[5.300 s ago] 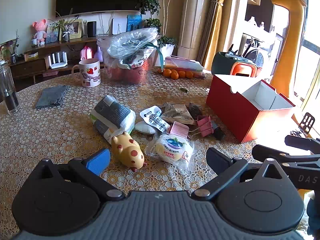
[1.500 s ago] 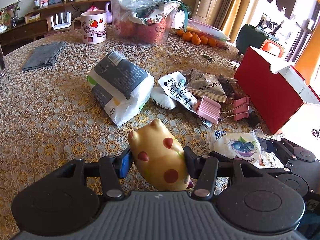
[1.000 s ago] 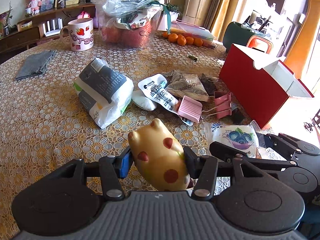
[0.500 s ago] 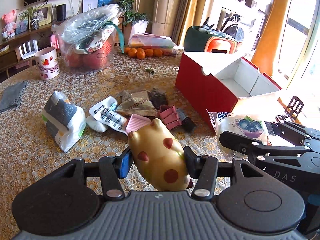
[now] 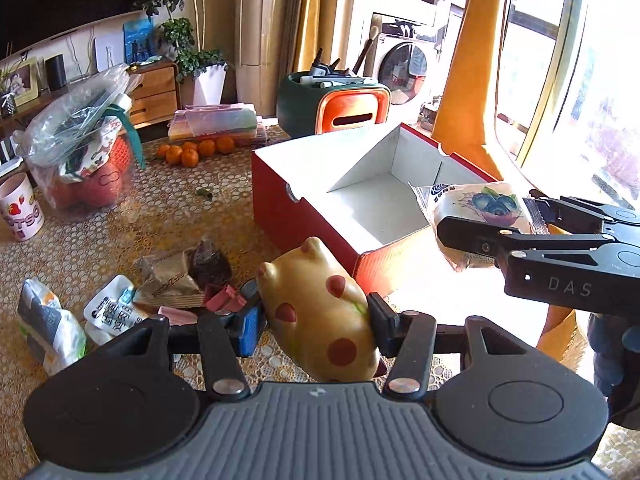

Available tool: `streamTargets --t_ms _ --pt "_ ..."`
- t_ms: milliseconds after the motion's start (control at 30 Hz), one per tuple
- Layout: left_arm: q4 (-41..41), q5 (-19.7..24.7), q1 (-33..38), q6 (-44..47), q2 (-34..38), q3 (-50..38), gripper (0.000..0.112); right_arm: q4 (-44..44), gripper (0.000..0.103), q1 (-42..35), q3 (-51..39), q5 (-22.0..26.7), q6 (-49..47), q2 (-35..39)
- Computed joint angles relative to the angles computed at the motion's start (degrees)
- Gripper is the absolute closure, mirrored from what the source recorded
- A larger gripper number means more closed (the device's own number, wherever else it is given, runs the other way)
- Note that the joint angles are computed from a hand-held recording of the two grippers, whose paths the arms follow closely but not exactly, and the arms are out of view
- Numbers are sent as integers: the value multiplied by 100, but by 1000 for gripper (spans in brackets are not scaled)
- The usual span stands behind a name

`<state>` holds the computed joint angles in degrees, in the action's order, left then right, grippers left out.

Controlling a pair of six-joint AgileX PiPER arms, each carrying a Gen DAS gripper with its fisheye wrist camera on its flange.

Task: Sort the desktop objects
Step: 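Lower the toy pig and snack bag into the box and open both grippers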

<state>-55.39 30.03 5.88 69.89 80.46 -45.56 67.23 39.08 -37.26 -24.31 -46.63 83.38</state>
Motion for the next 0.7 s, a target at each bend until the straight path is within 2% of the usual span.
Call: streamTargets --t_ms 233,467,533,700 --pt "909 -540 -1013 -1055 519 -782 59 -499 35 -1007 -291 464 -33 105" --pt "2433 -834 -1733 -2526 1381 -1771 59 -1172 35 -1781 -845 931 424 655" --pt "2968 -756 -1865 -3062 1684 -2119 59 -1369 35 -1985 -1047 1126 548 865" --pt "3895 -446 -2092 -3958 2467 -3062 59 -1075 35 -2381 -1594 1460 38 1419"
